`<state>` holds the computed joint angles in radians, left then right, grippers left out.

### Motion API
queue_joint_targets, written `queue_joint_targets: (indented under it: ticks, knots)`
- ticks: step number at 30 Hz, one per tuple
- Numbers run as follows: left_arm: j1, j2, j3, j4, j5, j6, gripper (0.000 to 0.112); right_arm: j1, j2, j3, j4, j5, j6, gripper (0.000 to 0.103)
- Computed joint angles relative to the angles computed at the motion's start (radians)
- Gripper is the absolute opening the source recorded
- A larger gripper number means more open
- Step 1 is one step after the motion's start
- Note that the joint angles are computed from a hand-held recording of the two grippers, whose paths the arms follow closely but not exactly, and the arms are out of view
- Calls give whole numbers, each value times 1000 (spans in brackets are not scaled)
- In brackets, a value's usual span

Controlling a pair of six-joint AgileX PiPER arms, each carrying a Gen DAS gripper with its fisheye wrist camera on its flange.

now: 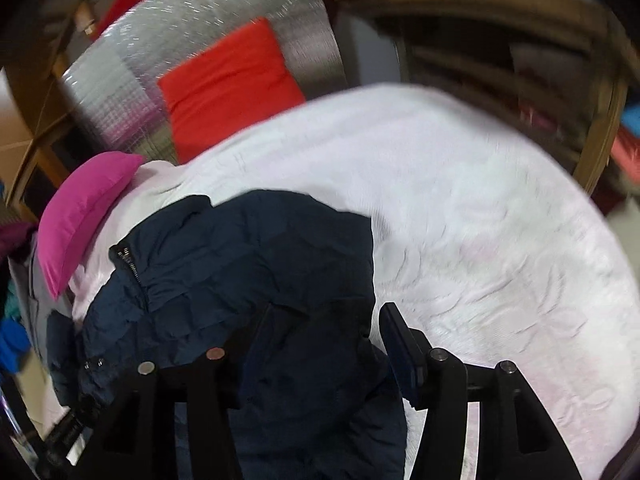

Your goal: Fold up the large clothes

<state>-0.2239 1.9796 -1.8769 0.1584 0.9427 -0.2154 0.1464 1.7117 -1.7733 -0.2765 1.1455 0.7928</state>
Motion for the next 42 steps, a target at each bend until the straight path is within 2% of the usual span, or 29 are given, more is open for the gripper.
queue_joint_targets:
  ticks: [4,9,11,16,18,20,22,24,29,30,32,33,34,37,41,42]
  knots:
    - [-12,-24,43,29,-33,-2,46,40,-46,44,18,-18,-12,59]
    - [-10,-60,92,45,-68,3,46,48,-78,127,178,-87,-60,59]
    - [-10,-61,95,44,-77,4,46,53,-51,119,214,-84,-87,59]
    - [-12,-67,107,57,-101,6,46,86,-15,89,55,-48,12,59]
    - [-10,-77,120,56,-106,13,46,62,-32,108,-9,-65,72,59]
    - [-11,-70,113,55,-105,22,46,12,-45,132,0,-93,89,60]
    - [-11,-62,104,55,-104,26,46,-60,-51,161,66,-129,75,65]
    - [-12,-58,100,56,-103,28,47,-118,-33,166,149,-143,18,66]
    - [-13,-40,80,49,-95,34,47,-158,39,142,269,-140,-69,66]
    - [-12,-37,77,45,-92,39,51,-165,43,147,305,-149,-90,67]
    - [-3,-20,53,2,-68,67,65,-144,41,154,282,-158,-76,67]
    - [11,-5,31,-48,-46,90,72,-134,42,149,268,-155,-82,62]
    - [24,10,11,-89,-26,105,72,-121,37,152,251,-161,-86,47]
    - [57,55,-53,-191,39,140,72,-81,31,137,185,-151,-81,35]
    - [100,73,-66,-303,36,157,72,-61,28,135,146,-140,-64,34]
    - [107,74,-67,-321,36,163,67,-62,27,138,149,-140,-63,34]
